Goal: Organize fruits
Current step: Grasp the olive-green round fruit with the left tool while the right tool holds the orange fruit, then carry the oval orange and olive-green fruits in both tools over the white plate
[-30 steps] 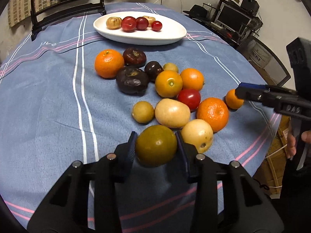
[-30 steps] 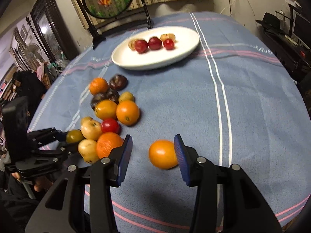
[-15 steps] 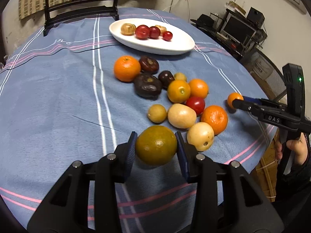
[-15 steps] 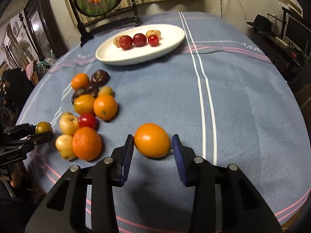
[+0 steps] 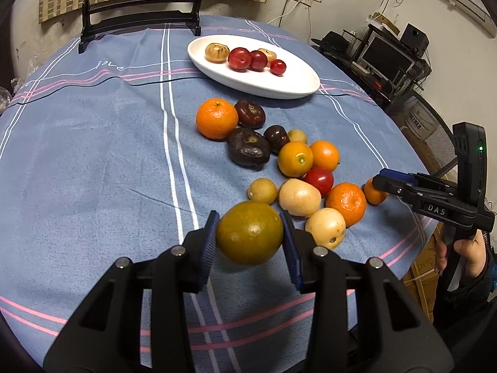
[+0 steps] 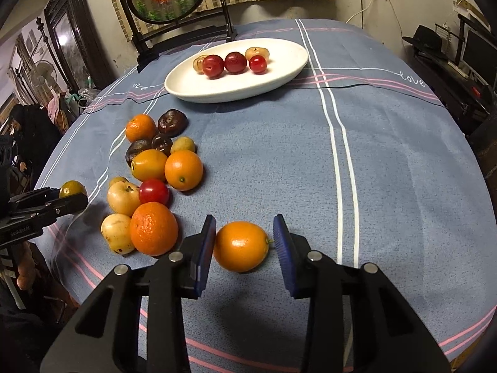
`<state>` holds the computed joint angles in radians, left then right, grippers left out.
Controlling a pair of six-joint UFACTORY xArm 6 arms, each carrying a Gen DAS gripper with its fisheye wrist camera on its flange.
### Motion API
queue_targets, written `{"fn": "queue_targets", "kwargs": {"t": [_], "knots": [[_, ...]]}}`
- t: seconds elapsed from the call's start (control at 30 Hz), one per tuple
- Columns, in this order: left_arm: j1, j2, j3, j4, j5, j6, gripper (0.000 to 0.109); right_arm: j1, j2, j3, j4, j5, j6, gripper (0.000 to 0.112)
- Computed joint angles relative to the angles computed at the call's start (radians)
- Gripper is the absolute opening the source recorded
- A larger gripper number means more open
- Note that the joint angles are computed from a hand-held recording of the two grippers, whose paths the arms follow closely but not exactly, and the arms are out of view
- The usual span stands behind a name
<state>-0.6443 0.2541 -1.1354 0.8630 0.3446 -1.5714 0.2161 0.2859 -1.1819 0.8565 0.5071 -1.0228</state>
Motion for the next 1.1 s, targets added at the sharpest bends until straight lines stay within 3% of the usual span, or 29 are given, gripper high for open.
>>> {"fn": "queue_targets", "kwargs": {"t": [0.2, 0.33, 0.47, 0.63, 0.9, 1.1], "knots": [[0.001, 0.0, 0.002, 0.009, -0.015, -0.009, 0.04, 0.003, 0.057, -0.042, -0.12, -0.008, 0.125, 0.046], [0.006, -0.006, 0.012, 0.009, -0.023, -0.015, 0.04, 0.007, 0.041, -0.013, -0.129, -0.028, 0.1, 0.044], [0.015, -0.007, 0.016, 0.015, -0.039, -0.024, 0.04, 0.0, 0.013, 0.028, -0.044, -0.039, 0.037, 0.043], [0.016, -0.008, 0.012, 0.02, -0.037, -0.025, 0.04, -0.022, -0.007, 0.018, 0.057, 0.031, -0.007, 0.043], [0.02, -0.03, 0.02, 0.039, -0.014, -0.046, 0.04, -0.006, -0.017, 0.015, 0.064, 0.029, -0.029, 0.043], [0.033, -0.03, -0.02, 0.009, 0.035, 0.009, 0.04, -0.006, -0.002, -0.036, 0.084, 0.047, -0.047, 0.043]]}}
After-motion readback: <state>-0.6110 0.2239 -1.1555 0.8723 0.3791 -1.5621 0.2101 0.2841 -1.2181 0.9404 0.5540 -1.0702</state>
